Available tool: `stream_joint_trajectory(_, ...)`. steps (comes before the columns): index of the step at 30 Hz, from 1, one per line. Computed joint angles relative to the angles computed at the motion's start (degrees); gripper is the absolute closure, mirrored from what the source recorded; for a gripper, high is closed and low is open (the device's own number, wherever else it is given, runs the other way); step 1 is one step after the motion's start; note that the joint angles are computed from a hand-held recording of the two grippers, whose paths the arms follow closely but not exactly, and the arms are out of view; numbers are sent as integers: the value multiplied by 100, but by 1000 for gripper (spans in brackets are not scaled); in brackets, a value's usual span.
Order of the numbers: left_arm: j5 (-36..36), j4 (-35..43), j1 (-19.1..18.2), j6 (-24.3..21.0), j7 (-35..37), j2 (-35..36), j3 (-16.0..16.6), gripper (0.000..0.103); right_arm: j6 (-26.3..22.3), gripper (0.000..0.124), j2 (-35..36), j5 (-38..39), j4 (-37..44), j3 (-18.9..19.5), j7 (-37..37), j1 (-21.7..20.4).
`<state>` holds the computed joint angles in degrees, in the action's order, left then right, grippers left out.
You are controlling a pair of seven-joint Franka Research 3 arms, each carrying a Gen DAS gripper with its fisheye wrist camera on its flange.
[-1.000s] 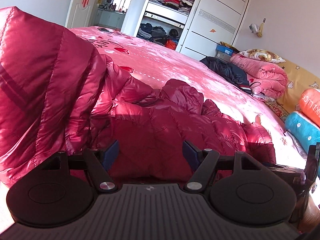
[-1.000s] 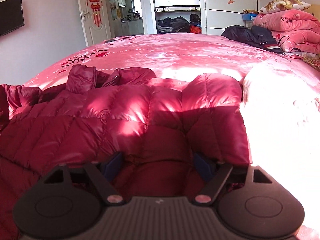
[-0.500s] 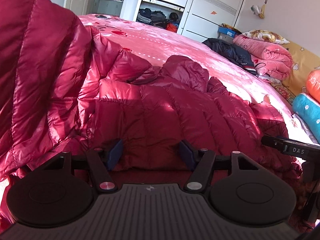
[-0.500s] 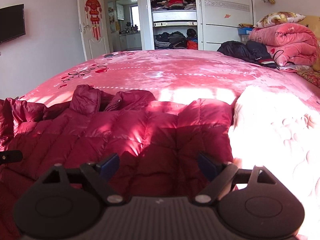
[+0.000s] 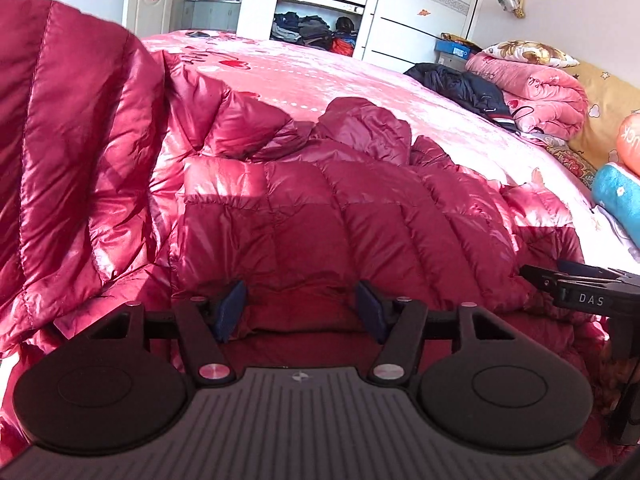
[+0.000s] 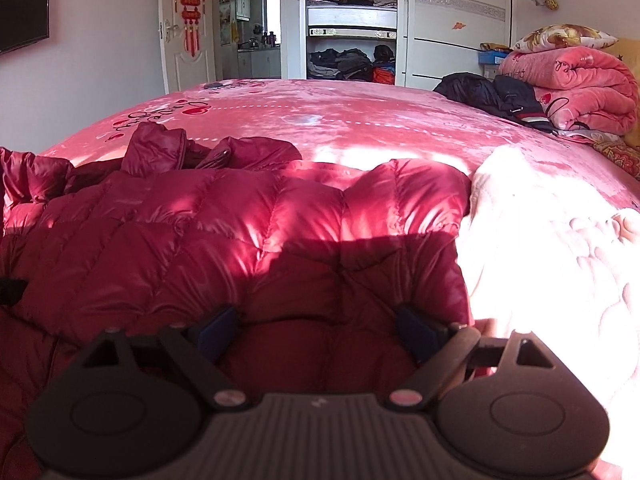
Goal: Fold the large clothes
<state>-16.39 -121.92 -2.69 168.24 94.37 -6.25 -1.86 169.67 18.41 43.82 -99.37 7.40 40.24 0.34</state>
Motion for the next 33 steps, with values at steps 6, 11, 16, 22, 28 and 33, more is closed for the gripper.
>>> stream_joint_trajectory(6,-663,-429,-458,371,629,-634,278,30,332,26,-932,1598,-815,407,-1116,-245)
stream_joint_trajectory(11,359,-887,243,492,-665,-1312,-180,27,-23,24,-1772,2664,-1507,178,-1687,-125)
stream_joint_trajectory(16,1678,-1213,1945,302,-2555,-2035,-1240,19,-374,24,-2381,2776,-2048,-209,-1911,189)
stream_joint_trajectory(22,2549,-1504,3070,-227,-3765,-2670,-1609,14,-1030,24,-2934,3116,-2482,-773,-1830,572)
stream_joint_trajectory(28,3221,-1470,3600,-774,-4384,-2605,-1468,14,-1942,24,-3409,2852,-2906,-1171,-1058,858)
stream_joint_trajectory(33,2889,-1549,2886,-668,-4351,-2287,-523,16,-2256,24,-3770,2733,-3221,-1202,-1114,1131)
